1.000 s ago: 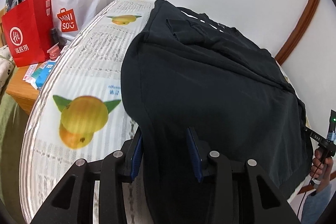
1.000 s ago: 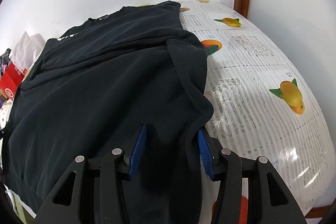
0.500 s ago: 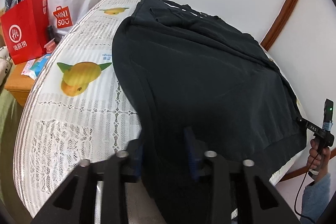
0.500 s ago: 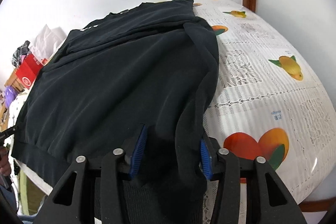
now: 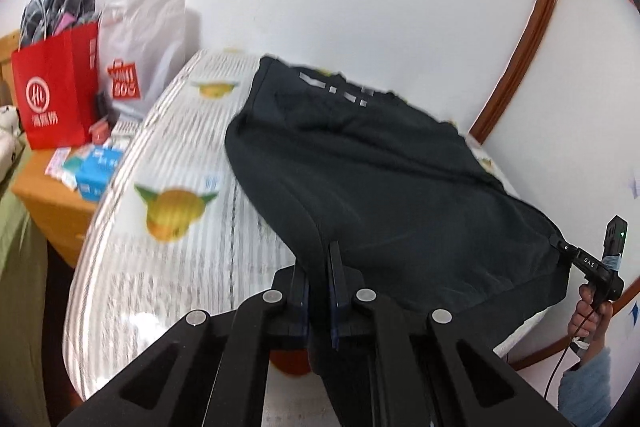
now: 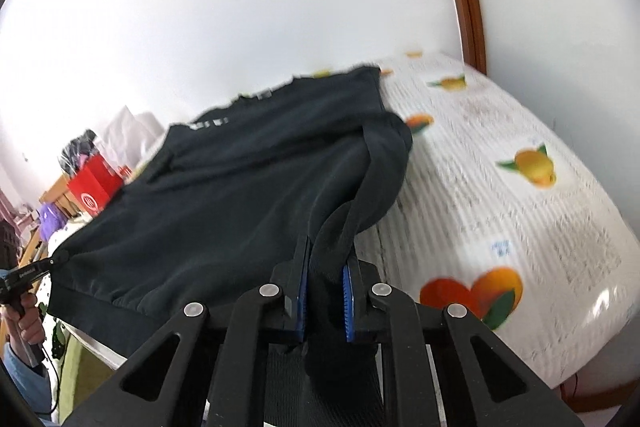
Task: Fold small clothes
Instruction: 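Grasp the hem with both grippers and fold it up toward the collar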
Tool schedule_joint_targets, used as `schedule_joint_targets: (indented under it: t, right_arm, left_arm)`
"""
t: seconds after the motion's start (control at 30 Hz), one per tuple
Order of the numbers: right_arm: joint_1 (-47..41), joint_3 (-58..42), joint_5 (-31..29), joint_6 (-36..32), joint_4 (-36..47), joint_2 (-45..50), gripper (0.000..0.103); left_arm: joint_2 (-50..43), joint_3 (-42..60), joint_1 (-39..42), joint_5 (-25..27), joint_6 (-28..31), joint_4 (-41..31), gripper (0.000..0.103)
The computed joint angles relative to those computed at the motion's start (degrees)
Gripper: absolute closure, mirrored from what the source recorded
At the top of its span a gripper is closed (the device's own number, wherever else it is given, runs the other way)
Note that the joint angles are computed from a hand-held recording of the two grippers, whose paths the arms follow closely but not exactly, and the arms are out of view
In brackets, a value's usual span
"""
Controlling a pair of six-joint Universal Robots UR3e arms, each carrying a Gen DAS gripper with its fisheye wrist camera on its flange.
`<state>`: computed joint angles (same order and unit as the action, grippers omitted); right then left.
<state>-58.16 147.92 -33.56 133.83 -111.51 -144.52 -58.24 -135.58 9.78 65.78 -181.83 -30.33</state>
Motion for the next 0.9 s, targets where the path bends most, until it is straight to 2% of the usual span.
schedule_joint_targets:
  t: [0.1,0.23,0.3,0.4,0.5,0.6,0.73,0.9]
  right_arm:
    - [3.07,-1.13,0.58,6.63,-11.91,7.06,0.089]
    - [9.77,-4.42,-0.09,19.32,-34.5,20.29,0.089]
    - [15.21,-8.56,-3.19,27.39,-47.4,29.92,0.089]
    - [22.54,-17.87,-8.17,36.51,-57.48,41.92,0.089]
    - [28.77,-29.09,-13.13,42.85,-61.56,52.57,0.089]
    - [33.81,-40.62,-17.73,47.18,-61.9,62.17,0.089]
    - [37.64,-54.75,-20.84,50.7,-60.04,74.12,0.089]
    - [40.81,-69.68,-24.23,51.66,-58.19,87.11,0.089]
  left_arm:
    - [-4.85,4.19,1.18,-0.98,-1.15,3.06,0.096]
    - [-15.81,13.56,-1.75,2.0,-4.64,8.31,0.096]
    - [-21.14,19.18,-3.36,4.32,-6.02,9.4,0.096]
    - [-29.35,27.99,-5.47,7.47,-7.23,10.03,0.096]
    - [-36.94,37.41,-7.25,10.39,-7.98,8.03,0.096]
    - [-44.82,46.87,-8.04,11.6,-8.28,5.55,0.096]
    - [-55.26,59.13,-9.31,13.87,-8.56,2.42,0.096]
    - [-67.8,75.64,-9.45,14.66,-9.44,-6.09,0.096]
